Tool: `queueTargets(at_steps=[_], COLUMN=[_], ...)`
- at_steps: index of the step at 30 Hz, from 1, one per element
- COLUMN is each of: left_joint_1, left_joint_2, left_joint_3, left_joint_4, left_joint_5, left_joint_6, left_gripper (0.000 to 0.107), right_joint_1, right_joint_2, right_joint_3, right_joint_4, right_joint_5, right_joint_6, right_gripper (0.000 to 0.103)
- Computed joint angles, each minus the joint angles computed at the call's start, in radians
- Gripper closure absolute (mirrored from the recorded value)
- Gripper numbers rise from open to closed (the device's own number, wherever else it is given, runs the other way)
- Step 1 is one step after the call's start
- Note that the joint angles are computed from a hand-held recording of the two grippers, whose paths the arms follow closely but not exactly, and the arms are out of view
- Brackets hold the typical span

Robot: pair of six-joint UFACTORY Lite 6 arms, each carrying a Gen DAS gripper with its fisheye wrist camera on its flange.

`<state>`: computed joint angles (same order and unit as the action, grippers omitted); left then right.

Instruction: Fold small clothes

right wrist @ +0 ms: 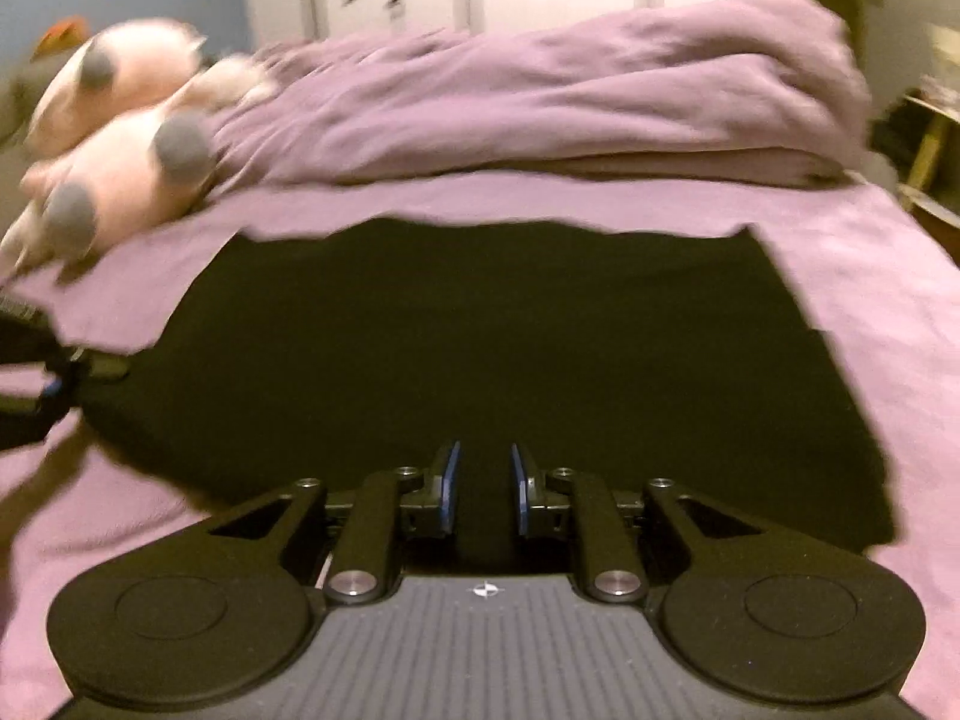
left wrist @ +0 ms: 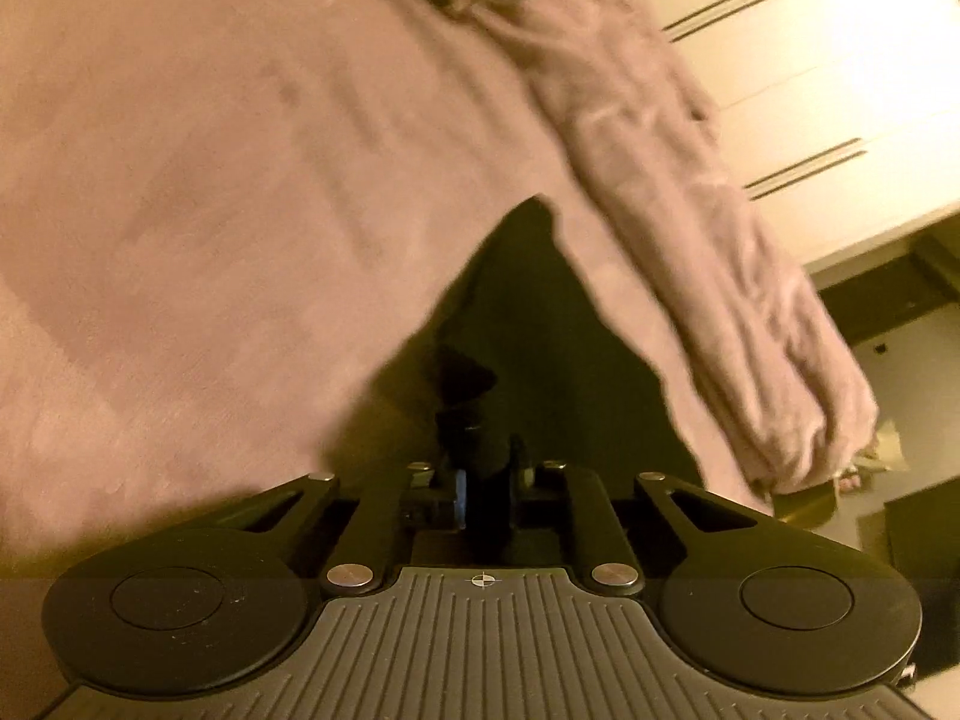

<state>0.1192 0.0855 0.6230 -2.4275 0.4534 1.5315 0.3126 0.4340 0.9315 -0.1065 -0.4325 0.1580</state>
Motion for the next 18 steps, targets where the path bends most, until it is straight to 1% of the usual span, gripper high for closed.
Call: queueTargets(at_steps=[2, 5, 7, 9, 11, 13, 14, 16, 17, 18], left_joint_1=[-0.013, -0.072, -0.119, -0.189, -0.261, -0.339, -0.380, -0.452, -0.491, -0.528], left_joint_2=[-0.027, -0.058, -0.059, -0.048, -0.003, 0.063, 0.111, 0.214, 0.274, 0.328], left_joint_3=[0.016, 0.070, 0.108, 0.165, 0.252, 0.355, 0.418, 0.541, 0.606, 0.664], left_joint_4=[0.009, -0.014, -0.057, -0.167, -0.219, -0.258, -0.242, -0.127, -0.080, -0.074], left_joint_5=[-0.001, -0.059, -0.079, -0.120, -0.140, -0.181, -0.204, -0.252, -0.290, -0.344], left_joint_6=[0.017, 0.077, 0.134, 0.253, 0.329, 0.407, 0.409, 0.335, 0.307, 0.315], left_gripper=[0.095, 0.096, 0.096, 0.096, 0.096, 0.096, 0.096, 0.096, 0.096, 0.096], right_joint_1=[-0.034, -0.080, -0.111, -0.158, -0.188, -0.212, -0.217, -0.227, -0.224, -0.228], right_joint_2=[-0.044, -0.082, -0.088, -0.087, -0.085, -0.096, -0.101, -0.108, -0.117, -0.120], right_joint_3=[-0.054, -0.106, -0.128, -0.137, -0.143, -0.161, -0.167, -0.175, -0.185, -0.189], right_joint_4=[0.068, 0.189, 0.239, 0.205, 0.176, 0.132, 0.128, 0.100, 0.108, 0.100], right_joint_5=[-0.041, -0.082, -0.105, -0.094, -0.088, -0.097, -0.105, -0.112, -0.116, -0.121], right_joint_6=[-0.043, -0.153, -0.198, -0.180, -0.136, -0.086, -0.077, -0.060, -0.066, -0.065], right_gripper=[0.085, 0.085, 0.085, 0.085, 0.085, 0.085, 0.085, 0.085, 0.085, 0.085])
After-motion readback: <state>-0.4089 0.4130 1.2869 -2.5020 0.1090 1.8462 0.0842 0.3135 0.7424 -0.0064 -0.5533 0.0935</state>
